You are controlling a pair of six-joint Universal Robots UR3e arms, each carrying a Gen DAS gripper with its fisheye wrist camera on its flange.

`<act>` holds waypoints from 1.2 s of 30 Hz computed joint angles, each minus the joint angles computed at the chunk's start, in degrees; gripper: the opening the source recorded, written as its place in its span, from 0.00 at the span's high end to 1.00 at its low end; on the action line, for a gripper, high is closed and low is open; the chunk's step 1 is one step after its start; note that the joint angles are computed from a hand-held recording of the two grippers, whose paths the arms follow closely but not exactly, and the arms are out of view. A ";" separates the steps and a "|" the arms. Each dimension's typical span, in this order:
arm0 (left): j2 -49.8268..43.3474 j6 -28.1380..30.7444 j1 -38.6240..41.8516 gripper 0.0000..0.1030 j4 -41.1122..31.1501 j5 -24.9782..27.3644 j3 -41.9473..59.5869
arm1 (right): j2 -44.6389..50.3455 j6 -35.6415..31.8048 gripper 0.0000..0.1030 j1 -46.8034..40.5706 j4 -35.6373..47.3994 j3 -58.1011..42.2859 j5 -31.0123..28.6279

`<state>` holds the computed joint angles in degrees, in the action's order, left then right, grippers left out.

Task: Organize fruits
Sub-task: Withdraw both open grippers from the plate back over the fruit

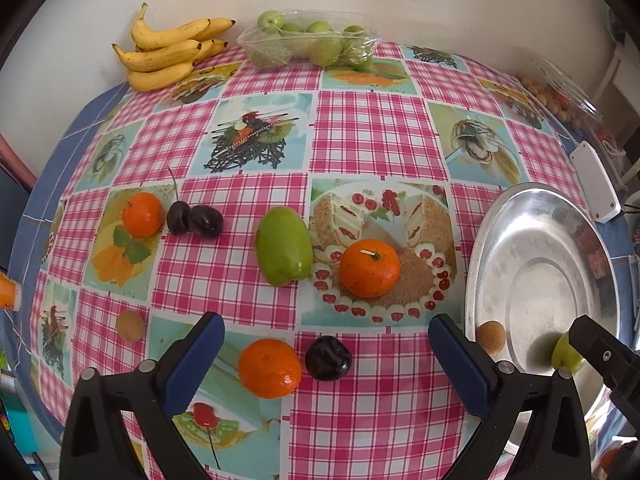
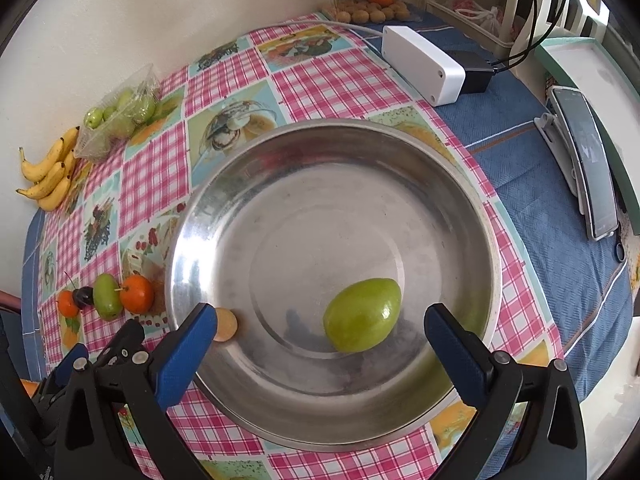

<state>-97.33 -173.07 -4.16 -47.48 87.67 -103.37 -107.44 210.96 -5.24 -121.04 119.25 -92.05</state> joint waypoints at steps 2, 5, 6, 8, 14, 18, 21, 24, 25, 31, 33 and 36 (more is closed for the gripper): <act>0.69 0.16 1.18 0.00 -0.49 -1.18 -0.44 | -0.04 0.61 0.00 0.61 -0.77 -0.01 -0.55; 1.73 0.84 2.37 0.00 -0.54 -1.98 -1.44 | -0.20 1.72 0.00 1.78 -2.88 0.29 -0.83; 1.99 1.17 2.65 0.00 -0.56 -1.99 -1.65 | -0.04 2.09 0.00 2.24 -3.60 0.24 -1.00; 2.60 1.74 3.47 0.00 -0.48 -2.26 -2.02 | 0.25 2.83 0.00 3.53 -5.21 0.19 -1.49; 3.76 3.73 6.06 0.00 1.89 -1.99 -2.84 | 3.36 4.08 0.00 7.38 -8.51 -1.24 -1.67; 3.57 5.28 8.45 0.00 2.42 -1.98 -2.76 | 4.60 4.63 0.00 7.81 -9.18 -1.22 0.32; 3.51 6.48 10.75 0.00 2.13 -2.60 -2.46 | 5.14 5.43 0.00 8.43 -10.34 -1.25 0.72; 3.83 8.42 13.41 0.00 0.83 -5.09 -1.73 | 6.64 6.15 0.00 10.28 -11.50 -2.63 -0.79; 4.03 9.02 14.24 0.00 0.54 -5.76 -1.50 | 7.51 6.44 0.00 11.13 -11.69 -3.57 -1.31; 4.88 11.43 18.96 0.00 -1.86 -8.98 0.51 | 13.92 7.99 0.00 17.04 -12.93 -10.14 -3.92; 4.92 11.90 20.69 0.00 -2.94 -10.15 1.31 | 16.36 8.24 0.00 18.98 -12.85 -12.66 -4.36; 4.61 12.79 23.34 0.00 -4.74 -11.50 2.66 | 20.34 8.33 0.00 21.33 -13.22 -16.44 -3.37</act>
